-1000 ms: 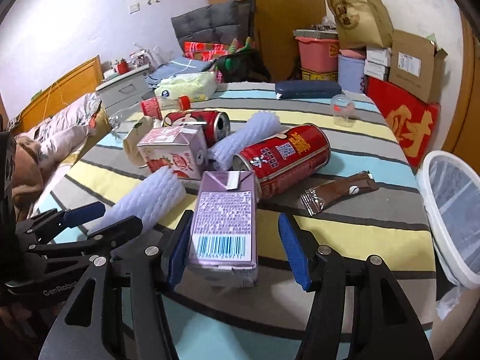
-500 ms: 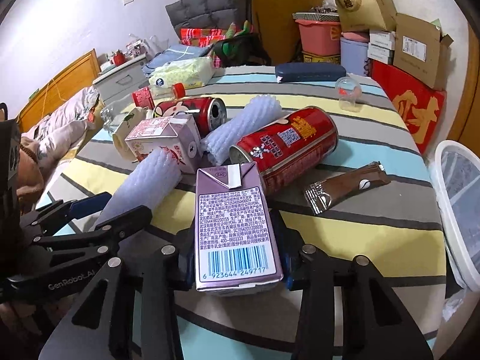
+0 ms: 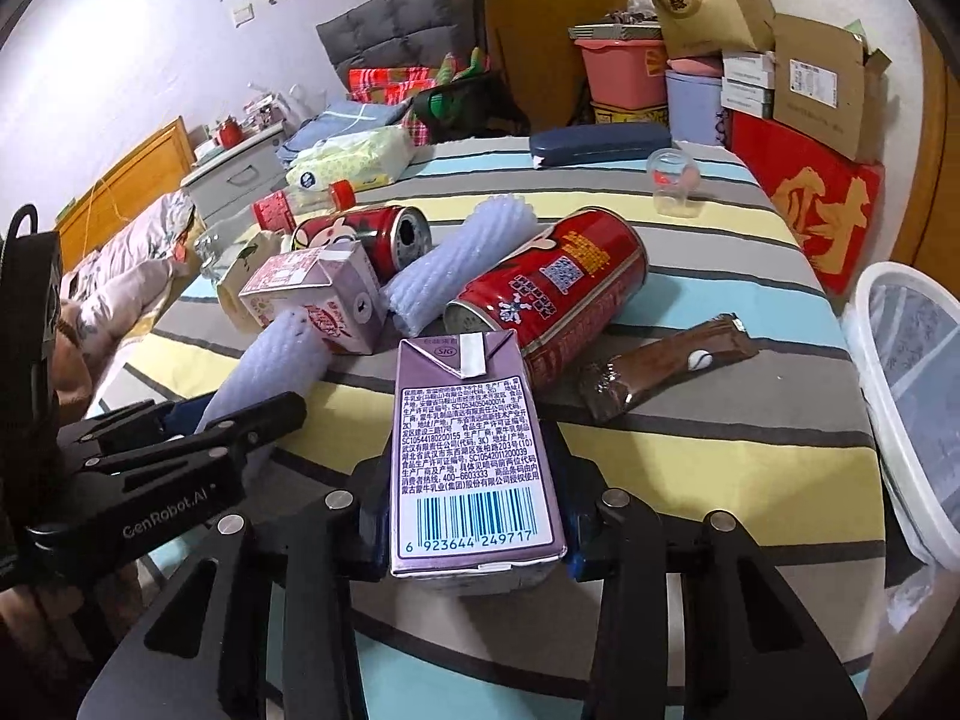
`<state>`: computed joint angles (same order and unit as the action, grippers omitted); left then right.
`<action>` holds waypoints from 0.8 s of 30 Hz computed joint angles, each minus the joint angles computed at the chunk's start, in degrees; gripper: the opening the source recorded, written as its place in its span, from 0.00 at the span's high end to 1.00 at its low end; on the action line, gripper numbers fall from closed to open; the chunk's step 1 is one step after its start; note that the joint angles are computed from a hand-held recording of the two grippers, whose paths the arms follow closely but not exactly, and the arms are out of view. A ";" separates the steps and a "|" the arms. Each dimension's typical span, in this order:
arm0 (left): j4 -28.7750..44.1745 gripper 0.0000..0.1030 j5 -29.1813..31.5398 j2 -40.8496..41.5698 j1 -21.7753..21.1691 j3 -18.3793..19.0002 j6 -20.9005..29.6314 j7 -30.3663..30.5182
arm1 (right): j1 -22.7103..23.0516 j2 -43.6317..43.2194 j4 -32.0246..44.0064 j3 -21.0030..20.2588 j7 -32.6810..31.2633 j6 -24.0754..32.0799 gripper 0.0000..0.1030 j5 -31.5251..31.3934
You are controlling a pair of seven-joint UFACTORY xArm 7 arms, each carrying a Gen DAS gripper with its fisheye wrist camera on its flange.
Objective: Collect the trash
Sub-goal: 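Grasp the purple juice carton with the right tool while the left grasps the white foam net, then carry both items over the wastebasket and open both tools to drop them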
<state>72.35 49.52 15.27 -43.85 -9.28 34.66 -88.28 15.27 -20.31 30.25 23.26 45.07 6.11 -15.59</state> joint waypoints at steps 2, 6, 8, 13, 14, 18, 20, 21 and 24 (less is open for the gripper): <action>0.25 0.71 -0.31 0.10 -0.12 -0.18 0.16 0.30 | -0.13 -0.43 -0.30 0.01 0.02 -0.17 0.60 -0.11; 0.79 0.72 0.00 0.04 -0.91 -0.33 1.36 0.01 | -0.20 -1.27 -0.96 -0.16 -0.10 -0.37 0.60 0.10; 0.85 0.72 0.39 -0.25 -1.24 -0.45 1.81 -0.44 | 0.34 -1.87 -1.46 -0.91 -0.61 -0.62 0.60 0.72; 1.93 0.73 1.74 -0.82 -2.03 -1.05 3.77 -1.03 | 0.42 -3.95 -2.69 -1.47 -1.60 -0.83 0.60 1.90; 2.23 0.73 1.92 -0.91 -2.17 -1.22 4.15 -1.00 | 0.76 -4.32 -2.90 -1.89 -1.97 -0.80 0.60 2.32; 3.81 0.73 3.22 -0.98 -3.06 -1.80 5.62 -1.25 | 0.49 -6.43 -3.85 -2.30 -2.77 -0.80 0.60 3.30; 4.69 0.73 3.62 -0.84 -3.45 -2.05 6.19 -1.09 | 0.23 -7.67 -4.50 -2.34 -3.04 -0.85 0.60 3.69; 5.01 0.73 3.85 -0.82 -3.68 -2.16 6.22 -1.08 | 0.10 -8.42 -4.81 -2.45 -3.22 -0.71 0.60 3.89; 7.55 0.73 4.35 0.21 -4.83 -2.53 7.65 0.22 | -0.06 -10.52 -5.98 -3.03 -3.71 -0.52 0.60 4.66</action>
<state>79.89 53.87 15.48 -48.68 -11.81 42.31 -88.05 15.21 -30.83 24.26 20.23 41.36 5.59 -10.93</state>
